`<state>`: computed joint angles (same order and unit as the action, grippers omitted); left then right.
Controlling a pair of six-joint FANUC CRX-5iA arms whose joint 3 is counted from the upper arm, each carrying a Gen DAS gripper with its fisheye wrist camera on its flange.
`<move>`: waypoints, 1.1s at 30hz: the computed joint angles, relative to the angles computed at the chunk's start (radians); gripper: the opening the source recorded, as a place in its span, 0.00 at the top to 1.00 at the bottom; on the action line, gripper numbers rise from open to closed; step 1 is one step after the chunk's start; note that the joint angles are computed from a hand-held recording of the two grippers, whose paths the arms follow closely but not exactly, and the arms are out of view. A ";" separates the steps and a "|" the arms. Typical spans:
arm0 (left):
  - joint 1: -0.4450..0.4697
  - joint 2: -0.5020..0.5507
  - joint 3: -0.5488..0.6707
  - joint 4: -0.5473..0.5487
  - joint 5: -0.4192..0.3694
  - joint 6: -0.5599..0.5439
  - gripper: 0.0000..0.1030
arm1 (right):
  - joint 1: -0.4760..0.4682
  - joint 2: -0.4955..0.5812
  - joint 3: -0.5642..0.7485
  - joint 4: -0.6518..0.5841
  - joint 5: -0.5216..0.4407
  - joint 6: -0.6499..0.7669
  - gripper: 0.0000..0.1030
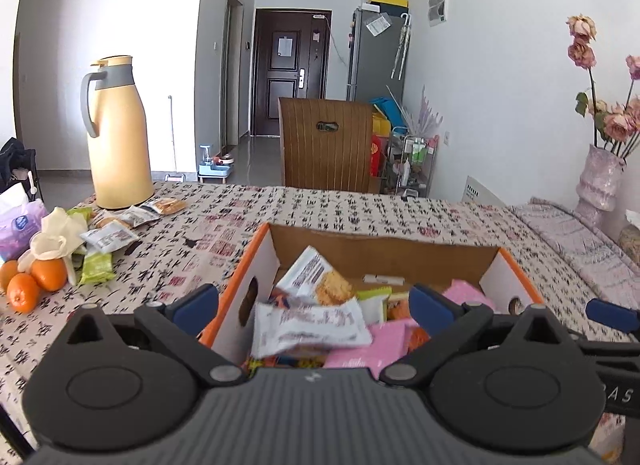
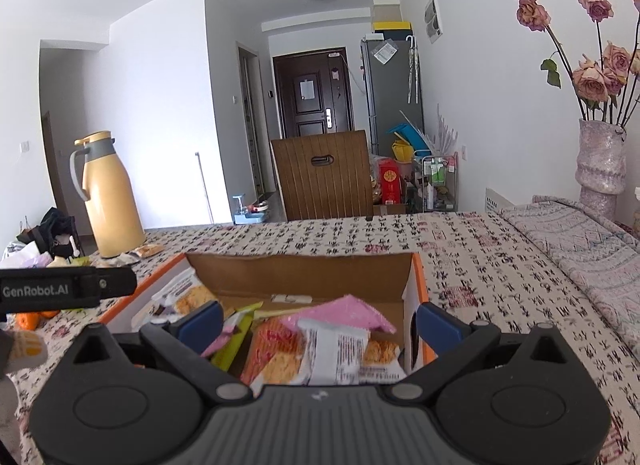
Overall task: Organize snacks
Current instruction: 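Withdraw both tools from the box toward the cookie packets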
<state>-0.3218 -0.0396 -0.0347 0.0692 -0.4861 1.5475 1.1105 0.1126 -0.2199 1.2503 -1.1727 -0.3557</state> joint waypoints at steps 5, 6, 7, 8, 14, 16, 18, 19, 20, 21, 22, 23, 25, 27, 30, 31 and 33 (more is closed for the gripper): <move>0.019 -0.052 -0.068 0.035 -0.016 -0.043 0.00 | 0.047 -0.006 -0.002 -0.049 -0.026 0.006 0.00; 0.023 -0.064 -0.085 0.044 -0.018 -0.055 0.00 | 0.058 -0.006 -0.002 -0.062 -0.032 0.008 0.00; 0.026 -0.077 -0.101 0.046 -0.019 -0.062 0.00 | 0.067 -0.007 -0.003 -0.071 -0.036 0.010 0.00; 0.027 -0.086 -0.115 0.047 -0.022 -0.068 0.00 | 0.079 -0.008 -0.005 -0.083 -0.041 0.010 0.00; 0.046 -0.146 -0.209 0.089 -0.039 -0.135 0.00 | 0.137 -0.016 -0.020 -0.146 -0.065 0.010 0.00; 0.054 -0.169 -0.239 0.100 -0.040 -0.152 0.00 | 0.154 -0.019 -0.024 -0.163 -0.073 0.008 0.00; 0.068 -0.187 -0.267 0.124 -0.046 -0.173 0.00 | 0.172 -0.023 -0.030 -0.180 -0.082 0.005 0.00; 0.074 -0.196 -0.281 0.137 -0.050 -0.184 0.00 | 0.180 -0.024 -0.032 -0.188 -0.087 0.003 0.00; 0.077 -0.206 -0.292 0.140 -0.055 -0.187 0.00 | 0.190 -0.026 -0.033 -0.199 -0.090 0.000 0.00; 0.080 -0.215 -0.302 0.143 -0.058 -0.192 0.00 | 0.198 -0.029 -0.036 -0.209 -0.088 -0.003 0.00; 0.084 -0.224 -0.314 0.153 -0.062 -0.206 0.00 | 0.206 -0.033 -0.040 -0.218 -0.086 -0.006 0.00; 0.087 -0.232 -0.325 0.164 -0.063 -0.221 0.00 | 0.213 -0.036 -0.043 -0.227 -0.087 -0.010 0.00; 0.091 -0.242 -0.341 0.179 -0.060 -0.244 0.00 | 0.220 -0.037 -0.043 -0.240 -0.088 -0.006 0.00; 0.092 -0.242 -0.343 0.177 -0.061 -0.243 0.00 | 0.223 -0.033 -0.041 -0.249 -0.096 0.005 0.00; 0.091 -0.234 -0.337 0.170 -0.064 -0.231 0.00 | 0.213 -0.030 -0.037 -0.265 -0.096 0.014 0.00; 0.091 -0.233 -0.337 0.170 -0.062 -0.231 0.00 | 0.208 -0.027 -0.033 -0.271 -0.099 0.023 0.00; 0.091 -0.229 -0.335 0.166 -0.062 -0.226 0.00 | 0.198 -0.022 -0.026 -0.277 -0.108 0.044 0.00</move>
<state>-0.2308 -0.2690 -0.3694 0.2356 -0.5484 1.3217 1.3087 0.0909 -0.2462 0.9729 -1.2810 -0.3114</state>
